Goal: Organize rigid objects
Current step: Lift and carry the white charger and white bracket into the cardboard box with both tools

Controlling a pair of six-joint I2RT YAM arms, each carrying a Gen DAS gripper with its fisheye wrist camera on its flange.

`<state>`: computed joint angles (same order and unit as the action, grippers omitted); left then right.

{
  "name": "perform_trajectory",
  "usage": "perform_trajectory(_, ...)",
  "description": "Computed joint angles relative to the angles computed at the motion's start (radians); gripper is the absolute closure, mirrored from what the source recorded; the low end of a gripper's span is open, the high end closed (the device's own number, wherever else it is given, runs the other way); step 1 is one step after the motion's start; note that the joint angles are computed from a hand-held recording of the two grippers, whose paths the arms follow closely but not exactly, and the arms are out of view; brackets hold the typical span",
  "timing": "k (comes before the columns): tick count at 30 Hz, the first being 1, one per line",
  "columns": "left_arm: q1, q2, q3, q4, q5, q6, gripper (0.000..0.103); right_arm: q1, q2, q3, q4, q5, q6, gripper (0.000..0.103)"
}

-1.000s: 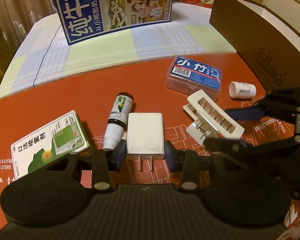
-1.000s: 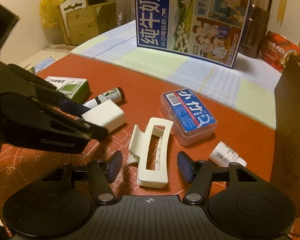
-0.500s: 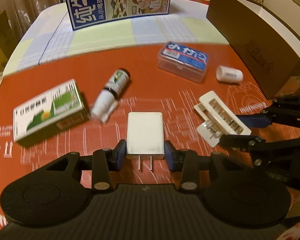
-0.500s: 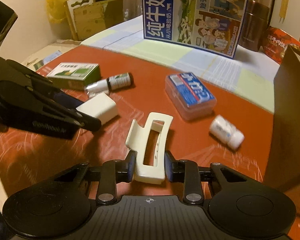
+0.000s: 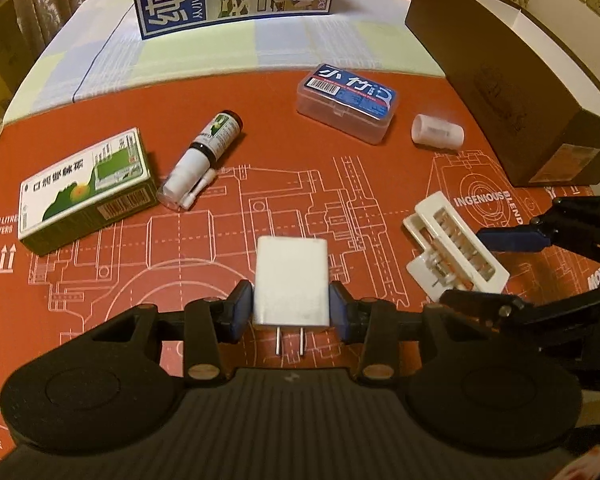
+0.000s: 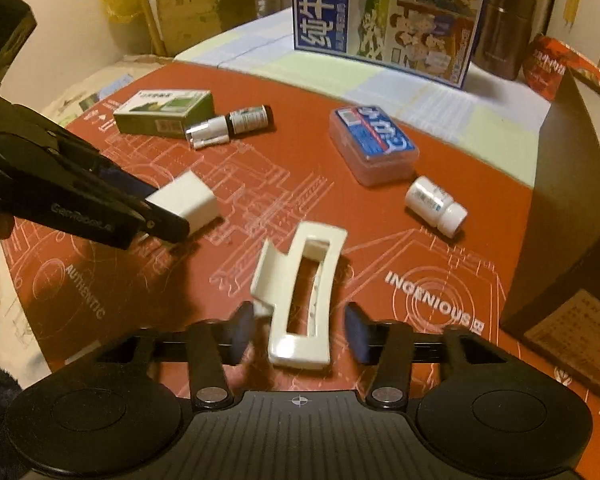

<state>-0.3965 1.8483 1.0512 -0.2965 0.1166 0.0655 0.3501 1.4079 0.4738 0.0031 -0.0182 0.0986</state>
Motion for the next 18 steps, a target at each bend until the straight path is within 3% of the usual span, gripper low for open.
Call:
perform_trajectory(10,-0.031,0.051,0.048,-0.014,-0.052,0.004,0.067,0.013,0.114,0.101,-0.012,0.036,0.047,0.053)
perform_trajectory(14,-0.040,0.056,0.054,-0.020,-0.071,0.009,0.067,0.011,0.124,0.108,-0.018,0.028,0.057,0.064)
perform_trajectory(18,-0.046,0.058,0.056,-0.021,-0.084,0.013,0.067,0.012,0.121,0.104,-0.017,0.031,0.066,0.065)
